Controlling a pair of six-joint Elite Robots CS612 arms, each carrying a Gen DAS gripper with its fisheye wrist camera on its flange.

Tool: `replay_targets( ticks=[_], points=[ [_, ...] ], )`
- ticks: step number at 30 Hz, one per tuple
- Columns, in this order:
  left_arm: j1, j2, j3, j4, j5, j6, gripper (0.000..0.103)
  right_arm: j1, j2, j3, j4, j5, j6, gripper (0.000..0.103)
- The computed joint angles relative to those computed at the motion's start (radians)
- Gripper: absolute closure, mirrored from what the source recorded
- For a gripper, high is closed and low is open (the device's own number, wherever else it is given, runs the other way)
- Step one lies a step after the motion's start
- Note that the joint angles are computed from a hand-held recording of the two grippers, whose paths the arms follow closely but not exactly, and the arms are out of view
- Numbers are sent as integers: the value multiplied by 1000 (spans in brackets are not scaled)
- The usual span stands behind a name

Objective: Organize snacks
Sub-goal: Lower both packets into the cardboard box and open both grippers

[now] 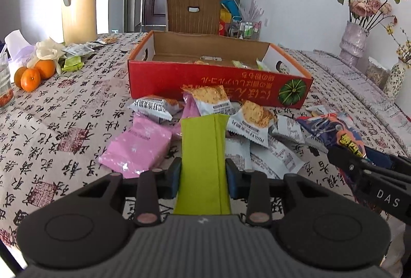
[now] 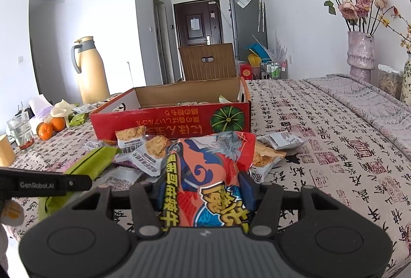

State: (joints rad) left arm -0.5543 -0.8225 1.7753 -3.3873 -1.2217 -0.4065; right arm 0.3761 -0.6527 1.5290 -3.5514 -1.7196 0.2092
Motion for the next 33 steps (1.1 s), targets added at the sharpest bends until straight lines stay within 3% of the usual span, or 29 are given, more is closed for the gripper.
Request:
replay_targets(
  ticks=[16,33],
  points=[
    [21,14,-78,-63,2,67,68,-3,25,-105,20,-7,-22,50],
    [60,96,-301,-40,-1,119,68,-30,130,-387,95,19,-66,50]
  ],
)
